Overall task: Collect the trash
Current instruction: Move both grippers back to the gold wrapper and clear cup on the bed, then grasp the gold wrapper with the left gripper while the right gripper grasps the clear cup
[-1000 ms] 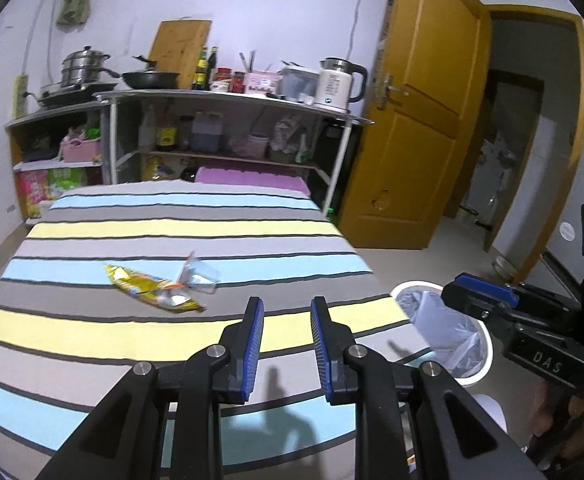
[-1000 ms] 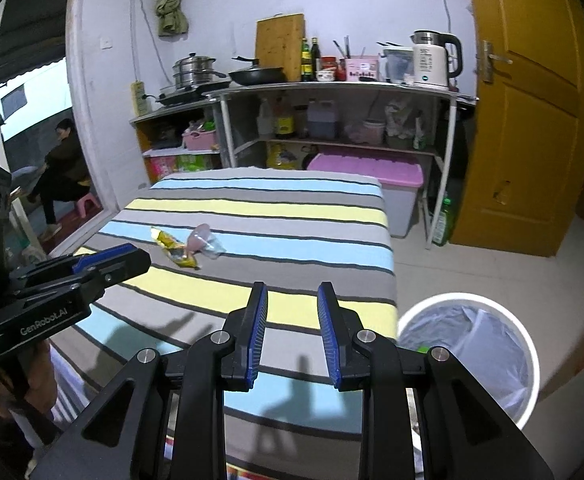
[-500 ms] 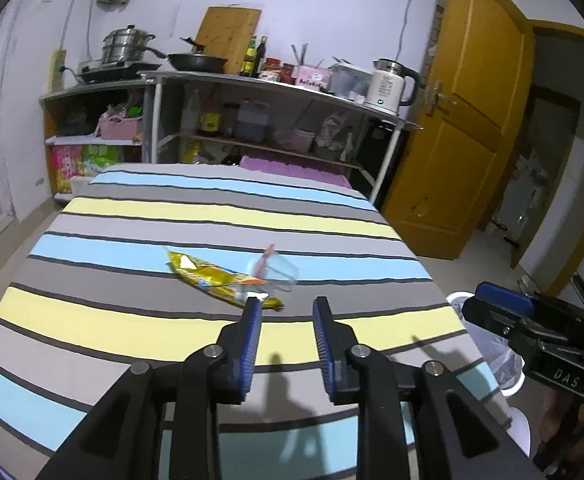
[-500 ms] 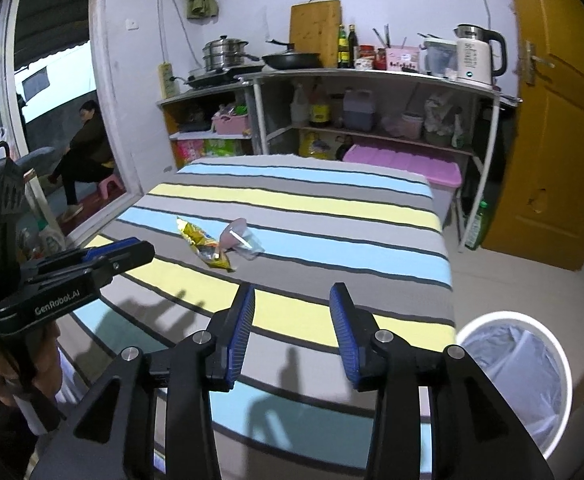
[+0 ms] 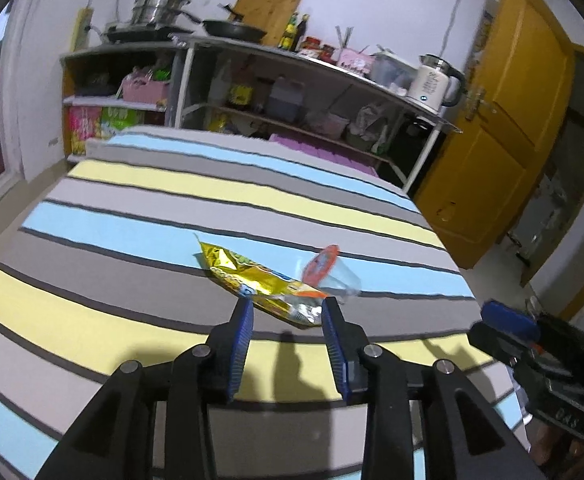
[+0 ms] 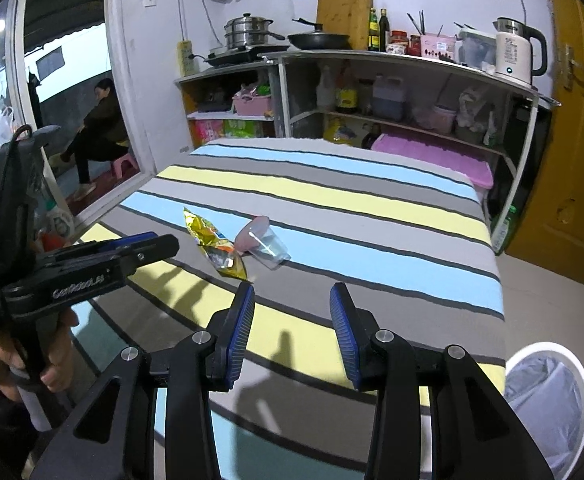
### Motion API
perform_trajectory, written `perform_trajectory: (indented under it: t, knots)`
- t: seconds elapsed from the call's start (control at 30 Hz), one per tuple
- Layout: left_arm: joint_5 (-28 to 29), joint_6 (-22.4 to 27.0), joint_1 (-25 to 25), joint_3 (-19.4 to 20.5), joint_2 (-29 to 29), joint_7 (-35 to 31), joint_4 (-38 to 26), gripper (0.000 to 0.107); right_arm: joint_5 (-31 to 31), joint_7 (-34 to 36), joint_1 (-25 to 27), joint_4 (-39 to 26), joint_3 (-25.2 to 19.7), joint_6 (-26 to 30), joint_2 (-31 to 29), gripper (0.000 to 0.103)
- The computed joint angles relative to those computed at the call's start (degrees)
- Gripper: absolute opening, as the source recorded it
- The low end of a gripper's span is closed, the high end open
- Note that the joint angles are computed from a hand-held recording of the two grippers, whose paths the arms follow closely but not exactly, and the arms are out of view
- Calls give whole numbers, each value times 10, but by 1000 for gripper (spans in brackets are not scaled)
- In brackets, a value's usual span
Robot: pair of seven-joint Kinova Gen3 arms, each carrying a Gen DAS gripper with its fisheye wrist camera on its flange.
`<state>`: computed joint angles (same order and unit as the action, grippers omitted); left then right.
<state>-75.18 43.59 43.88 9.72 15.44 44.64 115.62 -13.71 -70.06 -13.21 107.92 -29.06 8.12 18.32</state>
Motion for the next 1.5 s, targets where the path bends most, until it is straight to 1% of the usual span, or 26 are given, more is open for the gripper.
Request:
perform_trajectory:
  t: [0.07, 0.13, 0.33, 0.47, 0.6, 0.7, 0.77, 0.8, 0.87, 0.9, 0.97, 1.07, 1.1, 1.13, 1.2, 1.27, 1.33, 1.47, 1.5]
  knots:
    - [-5, -21, -13, -8, 2, 17, 5, 40, 2, 0, -5, -7, 7, 6, 7, 40]
    - [-3, -35, -26, -15, 6, 27, 5, 42, 5, -2, -14, -15, 16, 9, 14, 41]
    - [30, -71, -51, -38, 32, 9, -18, 42, 6, 1, -18, -35, 22, 19, 34, 41]
    - [80, -81, -56, -56, 50, -32, -41, 42, 5, 8, -14, -46, 18, 23, 45, 41]
    - [121, -52, -41, -70, 72, -96, -77, 42, 6, 7, -24, -57, 29, 28, 55, 41]
    - [142, -44, -32, -81, 85, -136, -100, 49, 6, 7, -25, -61, 28, 26, 61, 41]
    - [153, -45, -28, -89, 87, -158, -106, 49, 9, 4, -33, -63, 35, 28, 63, 41]
    - [157, -46, -26, -92, 88, -167, -109, 48, 12, 2, -39, -65, 41, 29, 64, 41]
    - [159, -58, -23, -100, 86, -175, -106, 28, 16, -2, -45, -69, 48, 30, 66, 41]
    - [159, -64, -22, -104, 84, -177, -103, 26, 17, -4, -48, -70, 51, 31, 66, 41]
    - [152, -75, -16, -113, 78, -173, -94, 20, 21, 0, -46, -75, 48, 32, 70, 41]
    - [127, -83, -2, -121, 65, -149, -73, 17, 24, 8, -43, -80, 39, 26, 77, 41]
    - [116, -85, 1, -121, 59, -138, -64, 17, 29, 7, -52, -84, 46, 27, 80, 41]
    - [107, -85, 3, -119, 53, -128, -56, 17, 33, 7, -56, -88, 49, 28, 82, 41]
    - [89, -83, 3, -112, 42, -112, -43, 17, 43, 21, -56, -96, 42, 26, 92, 42]
    - [75, -75, 0, -101, 31, -98, -30, 17, 55, 24, -72, -108, 53, 35, 99, 46]
    - [56, -71, -3, -91, 17, -72, -12, 17, 59, 38, -71, -123, 48, 44, 111, 46]
    - [32, -68, -18, -69, -1, -33, 15, 17, 68, 55, -91, -162, 62, 75, 134, 46]
    - [25, -70, -23, -64, -4, -22, 21, 17, 72, 59, -99, -177, 69, 91, 141, 46]
